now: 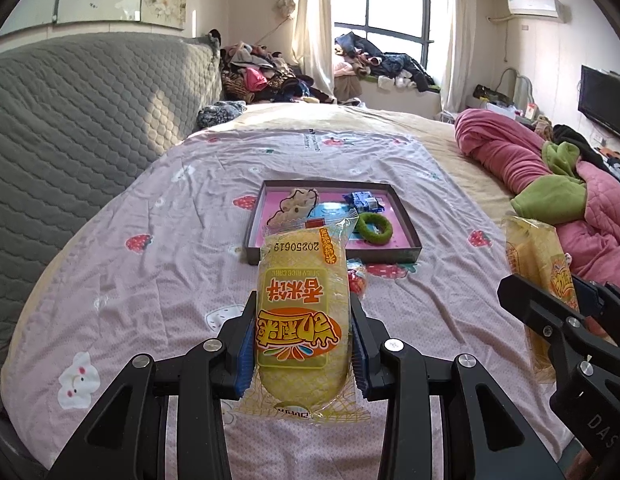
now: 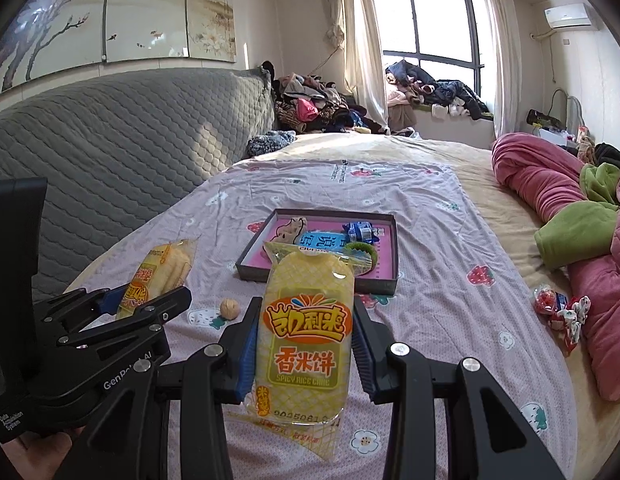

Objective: Organize objects

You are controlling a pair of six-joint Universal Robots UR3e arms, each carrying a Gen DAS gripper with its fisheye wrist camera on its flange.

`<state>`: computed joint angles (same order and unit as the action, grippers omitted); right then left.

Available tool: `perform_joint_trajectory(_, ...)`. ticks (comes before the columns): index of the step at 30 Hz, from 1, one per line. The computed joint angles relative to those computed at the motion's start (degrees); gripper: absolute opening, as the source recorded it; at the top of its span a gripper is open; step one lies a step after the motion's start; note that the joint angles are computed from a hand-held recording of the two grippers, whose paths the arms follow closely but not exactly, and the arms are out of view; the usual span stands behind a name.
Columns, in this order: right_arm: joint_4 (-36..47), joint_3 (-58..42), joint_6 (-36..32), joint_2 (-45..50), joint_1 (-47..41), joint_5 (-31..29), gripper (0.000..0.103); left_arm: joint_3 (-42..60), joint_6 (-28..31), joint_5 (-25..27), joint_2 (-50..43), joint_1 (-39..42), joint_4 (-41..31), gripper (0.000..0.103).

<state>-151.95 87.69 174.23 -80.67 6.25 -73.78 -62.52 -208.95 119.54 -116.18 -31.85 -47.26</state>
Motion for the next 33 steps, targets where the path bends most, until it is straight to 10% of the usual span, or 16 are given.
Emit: perform_joint_trajectory(33,-0.41,-6.77,2.03,3.52,0.28,-0.71,0.041,8.49,3.48,-0.09,-3.26,1.94,-1.59,0.040)
